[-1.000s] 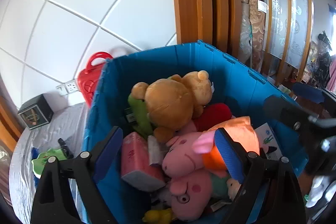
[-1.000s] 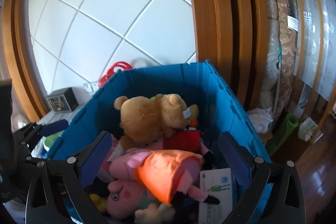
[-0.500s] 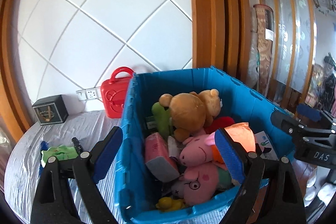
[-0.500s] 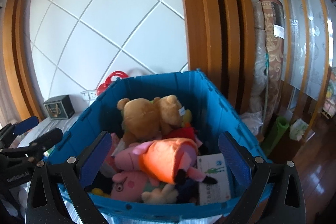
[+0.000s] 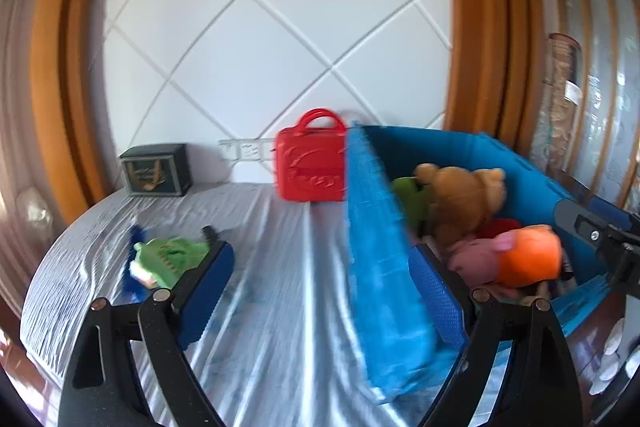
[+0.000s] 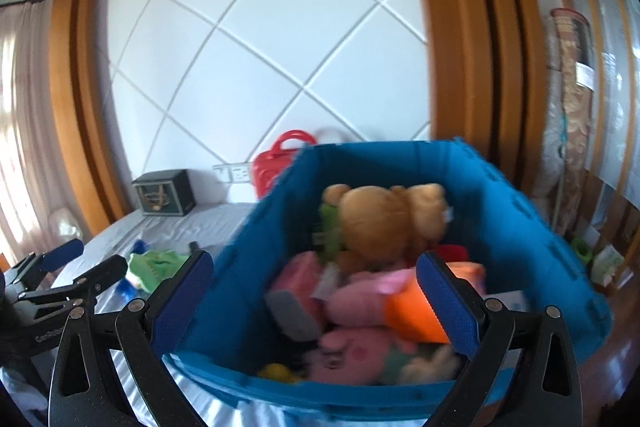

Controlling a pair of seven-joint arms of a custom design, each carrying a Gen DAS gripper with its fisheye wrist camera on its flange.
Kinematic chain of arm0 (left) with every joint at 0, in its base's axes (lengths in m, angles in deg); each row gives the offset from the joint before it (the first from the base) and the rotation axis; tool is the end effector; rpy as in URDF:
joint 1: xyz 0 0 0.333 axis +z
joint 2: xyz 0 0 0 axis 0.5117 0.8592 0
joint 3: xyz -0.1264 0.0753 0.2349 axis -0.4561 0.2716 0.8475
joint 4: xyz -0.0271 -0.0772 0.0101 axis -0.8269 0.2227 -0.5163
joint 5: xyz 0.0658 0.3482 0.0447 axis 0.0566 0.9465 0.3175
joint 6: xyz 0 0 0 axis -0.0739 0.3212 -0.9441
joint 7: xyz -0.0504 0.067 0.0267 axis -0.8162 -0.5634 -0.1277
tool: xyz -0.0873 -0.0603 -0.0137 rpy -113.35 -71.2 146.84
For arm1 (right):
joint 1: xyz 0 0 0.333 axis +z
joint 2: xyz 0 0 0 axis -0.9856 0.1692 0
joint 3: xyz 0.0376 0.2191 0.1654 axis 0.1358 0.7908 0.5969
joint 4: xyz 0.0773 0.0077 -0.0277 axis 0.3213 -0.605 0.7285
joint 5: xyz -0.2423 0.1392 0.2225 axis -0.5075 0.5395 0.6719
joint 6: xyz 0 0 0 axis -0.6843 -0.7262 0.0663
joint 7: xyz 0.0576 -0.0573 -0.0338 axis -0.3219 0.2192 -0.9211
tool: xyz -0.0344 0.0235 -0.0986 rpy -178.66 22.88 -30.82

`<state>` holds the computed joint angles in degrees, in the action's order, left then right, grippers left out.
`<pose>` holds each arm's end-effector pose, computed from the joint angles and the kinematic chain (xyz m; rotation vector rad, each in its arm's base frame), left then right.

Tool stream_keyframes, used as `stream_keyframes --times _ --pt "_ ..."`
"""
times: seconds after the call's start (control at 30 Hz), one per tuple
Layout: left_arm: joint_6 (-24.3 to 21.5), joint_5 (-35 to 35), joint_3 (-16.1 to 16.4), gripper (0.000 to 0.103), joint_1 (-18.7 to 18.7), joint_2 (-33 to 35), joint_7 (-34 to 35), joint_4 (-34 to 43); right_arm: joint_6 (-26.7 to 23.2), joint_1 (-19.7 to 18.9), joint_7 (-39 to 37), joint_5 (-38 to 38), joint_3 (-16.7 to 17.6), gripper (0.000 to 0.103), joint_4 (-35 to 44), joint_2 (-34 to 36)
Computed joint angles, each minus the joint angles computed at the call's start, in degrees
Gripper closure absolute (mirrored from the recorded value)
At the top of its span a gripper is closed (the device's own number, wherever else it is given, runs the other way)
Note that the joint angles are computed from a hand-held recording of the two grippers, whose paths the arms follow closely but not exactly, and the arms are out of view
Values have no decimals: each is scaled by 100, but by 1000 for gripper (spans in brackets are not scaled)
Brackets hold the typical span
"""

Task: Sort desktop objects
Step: 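Withdraw both tools from the crate back toward the bed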

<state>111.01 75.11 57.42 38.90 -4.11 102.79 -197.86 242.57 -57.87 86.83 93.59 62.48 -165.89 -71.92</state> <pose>0.3897 -0.1295 0.6161 -1.6604 1.4087 -0.9222 0.4607 0.1355 0.6328 -1.6646 1.2087 -0.6908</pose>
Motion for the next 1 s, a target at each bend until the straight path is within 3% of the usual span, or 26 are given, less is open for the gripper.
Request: stream_keyframes --times 0.23,0.33,0.47,0.57,0.7,0.8,0.87,1.0 --pt "409 -478 1376 13 -191 -494 1182 -958 85 -685 1782 -1435 1379 0 338 368" --pt "441 -690 2059 13 -217 -547 1943 -1129 125 -1190 3112 -2600 2223 0 693 677" --pt "417 -931 2934 13 -248 -402 3018 -1078 -197 -1484 4697 -4115 2942 0 1440 1298" --pt "424 -1143 3385 13 -204 -191 3600 -992 -599 -1224 5453 -4893 3083 0 1996 1854" --pt "257 -1655 3964 13 -316 194 4206 -779 -1339 -677 5768 -5396 2958 0 2715 2508" --pt "307 -2007 4174 13 -306 415 4482 -727 -1668 -315 5777 -5491 2785 0 3222 2958" --pt "237 -2203 4229 13 -239 615 4603 -616 -1848 -113 5563 -5410 2697 0 3596 3297" --pt "199 -2405 4024 13 79 966 4710 -427 -2032 191 5167 -5121 2510 0 4263 3894"
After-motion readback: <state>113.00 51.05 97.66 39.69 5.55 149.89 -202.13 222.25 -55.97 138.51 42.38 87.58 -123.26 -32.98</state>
